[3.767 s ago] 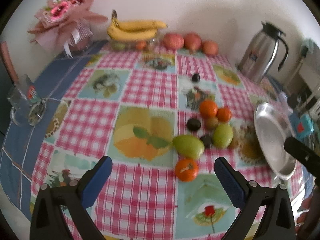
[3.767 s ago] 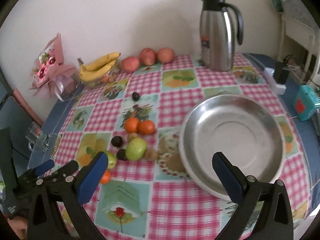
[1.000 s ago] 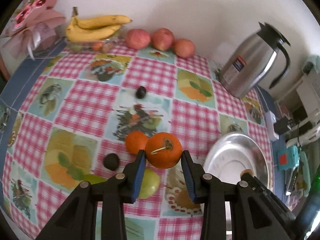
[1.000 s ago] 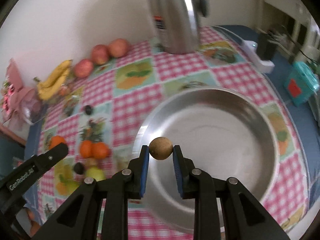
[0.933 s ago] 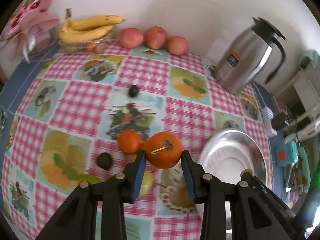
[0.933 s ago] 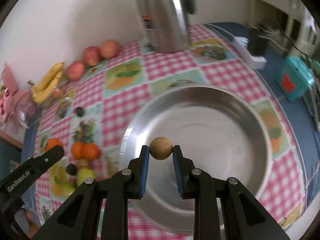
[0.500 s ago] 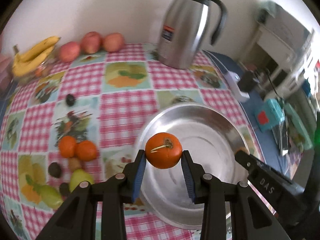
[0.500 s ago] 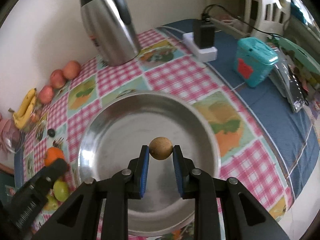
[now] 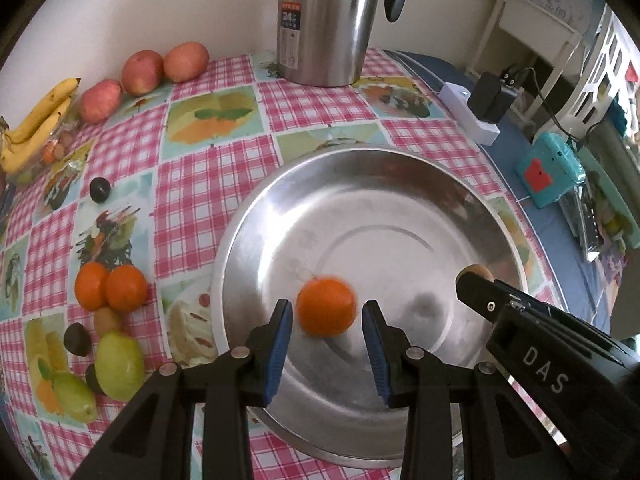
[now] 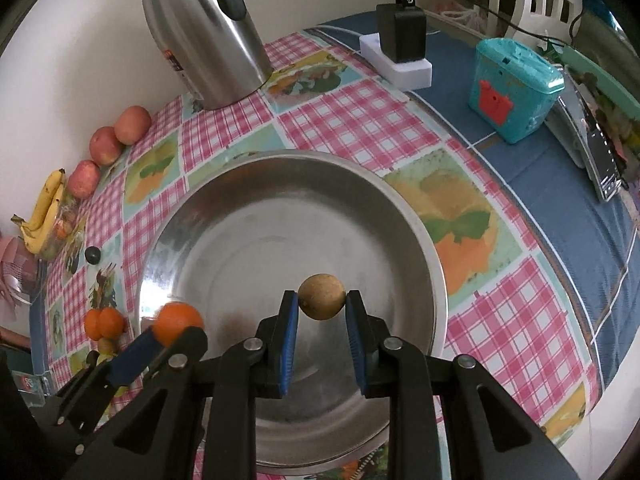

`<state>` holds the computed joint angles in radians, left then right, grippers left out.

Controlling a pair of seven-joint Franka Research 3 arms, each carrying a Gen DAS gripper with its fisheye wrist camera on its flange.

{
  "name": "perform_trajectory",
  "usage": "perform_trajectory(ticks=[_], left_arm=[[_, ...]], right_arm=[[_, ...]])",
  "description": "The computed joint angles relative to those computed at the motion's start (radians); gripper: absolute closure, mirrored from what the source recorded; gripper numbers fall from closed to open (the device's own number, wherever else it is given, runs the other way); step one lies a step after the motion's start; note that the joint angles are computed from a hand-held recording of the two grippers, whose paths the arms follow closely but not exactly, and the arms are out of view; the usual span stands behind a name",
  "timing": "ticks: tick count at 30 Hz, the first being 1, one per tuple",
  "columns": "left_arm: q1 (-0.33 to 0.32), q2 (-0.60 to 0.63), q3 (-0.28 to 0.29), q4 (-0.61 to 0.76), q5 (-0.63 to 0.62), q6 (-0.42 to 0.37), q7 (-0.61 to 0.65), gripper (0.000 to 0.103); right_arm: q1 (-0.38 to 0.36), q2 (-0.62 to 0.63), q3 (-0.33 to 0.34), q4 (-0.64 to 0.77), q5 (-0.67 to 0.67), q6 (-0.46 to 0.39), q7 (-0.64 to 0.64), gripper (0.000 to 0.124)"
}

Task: Organize fruits
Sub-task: 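Carry tangerine and kiwi over the steel plate and open both tools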

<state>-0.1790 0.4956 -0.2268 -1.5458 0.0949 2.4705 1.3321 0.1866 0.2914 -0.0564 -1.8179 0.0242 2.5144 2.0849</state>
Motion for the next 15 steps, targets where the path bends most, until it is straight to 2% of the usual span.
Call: perform_trajectory(ticks=[13,15], left_arm=[[0.001,-0.012,0.009,-0.009,0.012,-0.007,-0.027,0.061],[0.005,-0.018,0.010,-0.013,0.008,-0.010,-0.034,0.060]], right_arm=[[0.001,-0.002,-0.003,-0.004,0.000,0.000,0.012,0.096],[0.001,-0.004,-0.004,-0.005,-0.004,0.003,0.016,0.081]])
